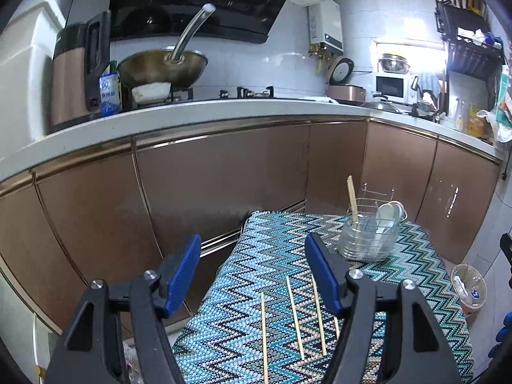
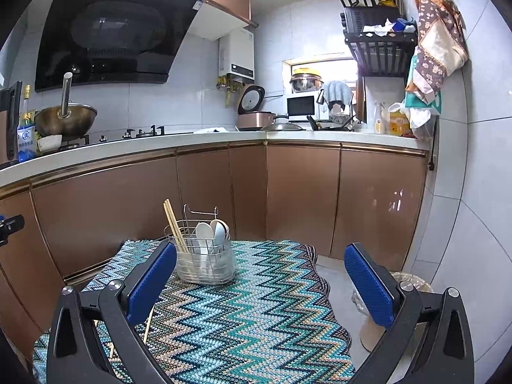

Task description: Organize utensils

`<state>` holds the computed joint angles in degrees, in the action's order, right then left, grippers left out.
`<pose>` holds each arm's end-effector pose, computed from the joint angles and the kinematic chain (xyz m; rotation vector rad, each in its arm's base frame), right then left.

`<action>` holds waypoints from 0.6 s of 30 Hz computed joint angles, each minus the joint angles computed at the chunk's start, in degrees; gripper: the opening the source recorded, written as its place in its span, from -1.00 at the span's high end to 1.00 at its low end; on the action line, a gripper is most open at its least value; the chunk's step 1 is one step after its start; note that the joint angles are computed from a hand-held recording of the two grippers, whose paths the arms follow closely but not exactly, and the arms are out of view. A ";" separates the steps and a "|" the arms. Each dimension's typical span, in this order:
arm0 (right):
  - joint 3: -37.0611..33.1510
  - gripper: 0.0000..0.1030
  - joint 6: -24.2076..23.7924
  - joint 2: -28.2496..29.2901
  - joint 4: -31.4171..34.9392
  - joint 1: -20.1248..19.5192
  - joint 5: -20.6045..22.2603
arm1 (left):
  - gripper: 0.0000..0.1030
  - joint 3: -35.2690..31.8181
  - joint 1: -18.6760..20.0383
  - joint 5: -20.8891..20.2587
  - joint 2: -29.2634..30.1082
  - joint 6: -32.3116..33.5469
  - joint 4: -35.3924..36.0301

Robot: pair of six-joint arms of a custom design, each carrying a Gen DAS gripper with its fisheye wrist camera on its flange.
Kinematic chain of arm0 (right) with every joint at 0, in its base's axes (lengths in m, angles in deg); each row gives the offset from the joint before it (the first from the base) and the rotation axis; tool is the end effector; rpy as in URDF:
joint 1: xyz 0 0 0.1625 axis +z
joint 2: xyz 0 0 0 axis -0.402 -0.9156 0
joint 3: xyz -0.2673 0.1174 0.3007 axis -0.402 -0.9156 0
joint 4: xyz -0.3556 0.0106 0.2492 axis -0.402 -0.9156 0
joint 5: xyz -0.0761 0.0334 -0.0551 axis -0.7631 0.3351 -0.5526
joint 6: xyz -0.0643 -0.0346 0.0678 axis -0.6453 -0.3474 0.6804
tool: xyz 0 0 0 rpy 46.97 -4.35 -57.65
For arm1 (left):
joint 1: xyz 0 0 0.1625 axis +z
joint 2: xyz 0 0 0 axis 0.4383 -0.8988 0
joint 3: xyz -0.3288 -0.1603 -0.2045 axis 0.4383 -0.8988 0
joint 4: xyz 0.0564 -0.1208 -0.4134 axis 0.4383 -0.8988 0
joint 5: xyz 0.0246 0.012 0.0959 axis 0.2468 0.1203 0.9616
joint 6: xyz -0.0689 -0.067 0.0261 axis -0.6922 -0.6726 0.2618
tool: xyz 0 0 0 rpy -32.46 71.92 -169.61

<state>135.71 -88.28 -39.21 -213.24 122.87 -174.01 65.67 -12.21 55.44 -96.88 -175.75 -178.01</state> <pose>0.1383 -0.3266 0.3128 0.4035 -1.8723 1.4569 -0.3588 -0.3233 0.1067 0.3360 1.9680 -1.3138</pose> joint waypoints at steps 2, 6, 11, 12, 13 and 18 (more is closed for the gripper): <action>0.06 -0.99 0.59 0.13 0.33 -0.26 0.75 | -0.27 1.21 0.94 -0.86 -0.51 2.70 -4.23; -0.10 -0.99 1.50 0.61 1.84 -1.10 1.82 | -0.27 2.80 2.73 -3.24 -0.25 8.21 -12.39; -1.25 -0.99 3.39 1.63 9.43 -1.93 0.68 | -0.27 4.61 6.32 -7.82 1.13 18.68 -26.88; -1.82 -0.99 4.14 2.03 12.36 -2.05 -0.05 | -0.27 4.84 7.64 -9.47 1.68 21.79 -31.03; -2.20 -0.99 4.65 2.26 14.47 -2.17 -0.51 | -0.27 4.72 8.38 -10.48 2.11 23.37 -32.99; -4.78 -0.98 10.66 2.10 30.33 -5.02 3.71 | -0.25 2.45 15.91 -20.24 6.19 37.21 -47.24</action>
<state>130.93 -77.63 -37.12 -182.91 117.86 -170.30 68.11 3.70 35.20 -90.69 -138.54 -225.26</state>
